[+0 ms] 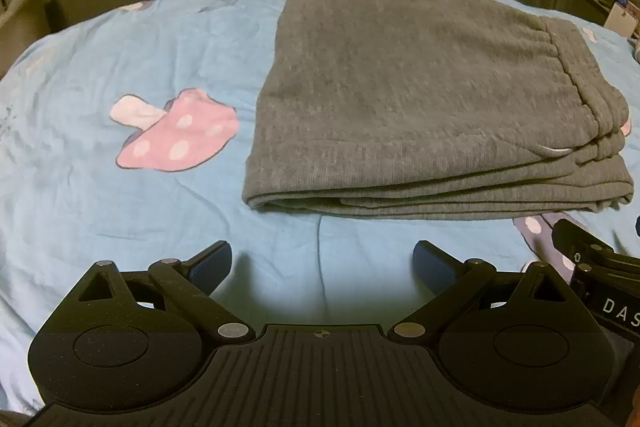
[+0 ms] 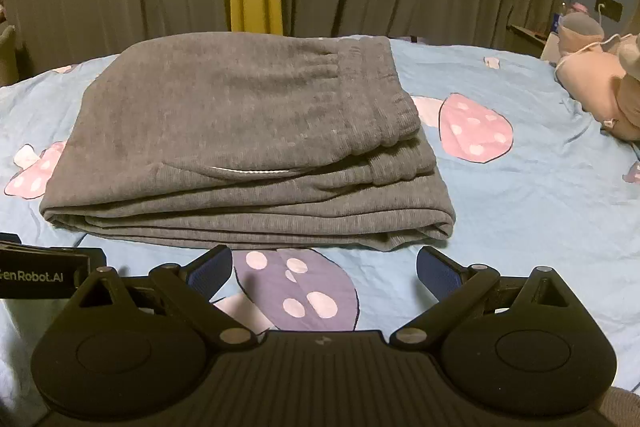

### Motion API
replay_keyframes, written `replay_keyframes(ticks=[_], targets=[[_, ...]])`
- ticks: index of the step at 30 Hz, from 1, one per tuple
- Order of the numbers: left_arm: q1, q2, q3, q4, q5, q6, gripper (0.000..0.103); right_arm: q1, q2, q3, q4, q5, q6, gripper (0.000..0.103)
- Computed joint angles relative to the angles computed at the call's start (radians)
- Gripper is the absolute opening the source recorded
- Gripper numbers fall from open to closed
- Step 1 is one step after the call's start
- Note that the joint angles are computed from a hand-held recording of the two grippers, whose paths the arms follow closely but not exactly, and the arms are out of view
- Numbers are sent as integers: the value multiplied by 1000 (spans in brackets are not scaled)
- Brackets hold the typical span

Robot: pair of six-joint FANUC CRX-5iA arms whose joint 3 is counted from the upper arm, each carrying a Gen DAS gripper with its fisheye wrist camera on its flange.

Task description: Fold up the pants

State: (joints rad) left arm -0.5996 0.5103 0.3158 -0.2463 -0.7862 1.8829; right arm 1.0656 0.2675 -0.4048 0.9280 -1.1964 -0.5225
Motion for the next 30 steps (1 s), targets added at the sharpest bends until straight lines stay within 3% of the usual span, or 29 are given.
replay_keyframes(ticks=[30], targets=[[-2, 2, 3, -1, -1, 3, 100, -4, -7, -7, -14, 8, -23, 99]])
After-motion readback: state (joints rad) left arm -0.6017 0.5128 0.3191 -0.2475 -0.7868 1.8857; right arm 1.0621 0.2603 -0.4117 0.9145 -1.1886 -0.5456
